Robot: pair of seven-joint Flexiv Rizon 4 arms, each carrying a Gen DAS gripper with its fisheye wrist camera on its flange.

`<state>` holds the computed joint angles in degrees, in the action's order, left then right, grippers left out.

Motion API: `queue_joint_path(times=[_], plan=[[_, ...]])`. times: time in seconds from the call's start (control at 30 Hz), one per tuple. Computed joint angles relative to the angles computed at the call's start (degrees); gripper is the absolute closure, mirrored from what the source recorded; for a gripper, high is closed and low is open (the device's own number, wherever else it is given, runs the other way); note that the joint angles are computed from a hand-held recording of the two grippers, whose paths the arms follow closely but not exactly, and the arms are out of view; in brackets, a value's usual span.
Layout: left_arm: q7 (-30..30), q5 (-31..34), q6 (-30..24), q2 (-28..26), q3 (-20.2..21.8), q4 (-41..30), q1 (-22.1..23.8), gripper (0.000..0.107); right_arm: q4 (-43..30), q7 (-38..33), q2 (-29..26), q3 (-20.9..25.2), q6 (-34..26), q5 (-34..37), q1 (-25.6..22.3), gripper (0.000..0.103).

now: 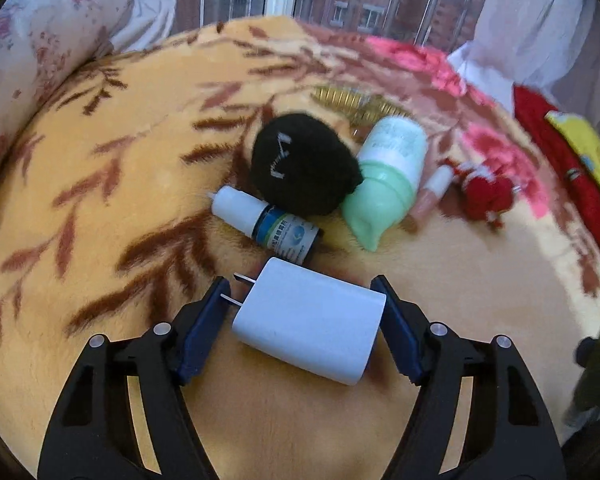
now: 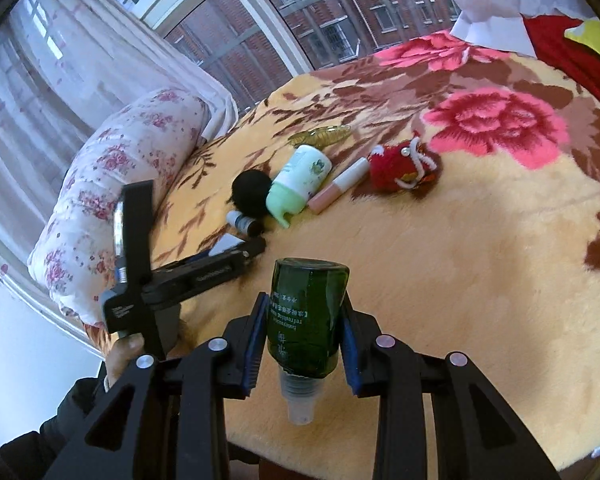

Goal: Collect trash
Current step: 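Grasp the white charger with left tool while right tool grasps green glass bottle, then carry charger and green bottle over the orange bin and open both tools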

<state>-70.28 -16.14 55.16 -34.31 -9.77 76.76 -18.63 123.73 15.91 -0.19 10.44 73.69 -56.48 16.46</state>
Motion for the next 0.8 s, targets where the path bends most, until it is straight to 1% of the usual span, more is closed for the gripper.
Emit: queue_joint_path(times=[0.07,0.13,0.2,0.23,0.3,0.33,0.4,0.43,0.5,0.57,0.67,0.73,0.8], plan=[[2.96,-2.89,4.55,3.43,-2.28,5.88,1.94,0.037,-0.09,0.05,0.3,0.55,-1.18,0.08,0.53,0.07],[6.09,-5.6,7.29,6.16,-4.0,10.26,3.33,0.037,-0.04,0.33,0.69,0.92,-1.91,-0.22,0.88,0.07],[11.44,-9.73,11.17,10.67,-6.33,17.03,5.31,0.037,-0.05,0.8,1.31,1.45,-2.92,-0.9,1.3,0.07],[13.41,-11.34,12.46,12.16,-6.82,19.15,5.66,0.037,-0.05,0.89,1.61,1.72,-3.34,-1.21,1.49,0.07],[19.71,-16.81,16.01,16.82,-8.66,25.56,6.95,0.037,-0.13,0.67,2.41,2.6,-5.06,-1.39,2.15,0.07],[21.61,-18.83,16.67,18.19,-8.73,27.19,6.9,0.037,-0.08,0.5,2.79,2.99,-5.73,-1.34,2.44,0.07],[28.08,-25.97,18.13,22.39,-9.77,32.33,7.47,0.037,0.1,0.72,3.68,3.95,-7.2,-1.24,3.14,0.07],[31.14,-29.38,18.72,24.61,-9.81,34.93,7.32,0.037,0.25,0.71,4.08,4.39,-7.78,-1.11,3.47,0.07],[35.05,-33.57,19.26,27.6,-8.84,38.52,6.18,0.036,0.47,0.5,5.06,5.76,-10.36,-0.45,4.57,0.07],[37.59,-36.17,19.48,29.97,-7.33,41.54,4.68,0.036,0.7,0.33,5.59,6.88,-12.19,0.11,5.67,0.07],[40.04,-38.42,19.41,33.12,-4.75,46.0,2.07,0.036,1.06,0.41,5.82,8.47,-14.97,1.02,7.63,0.07],[41.69,-39.82,18.83,34.67,-3.02,48.35,0.3,0.036,1.71,1.19,5.48,9.39,-15.78,1.73,9.15,0.07],[43.91,-40.91,19.54,35.76,-1.56,51.02,-1.83,0.036,2.26,1.82,4.76,9.77,-15.89,2.56,10.49,0.07]])
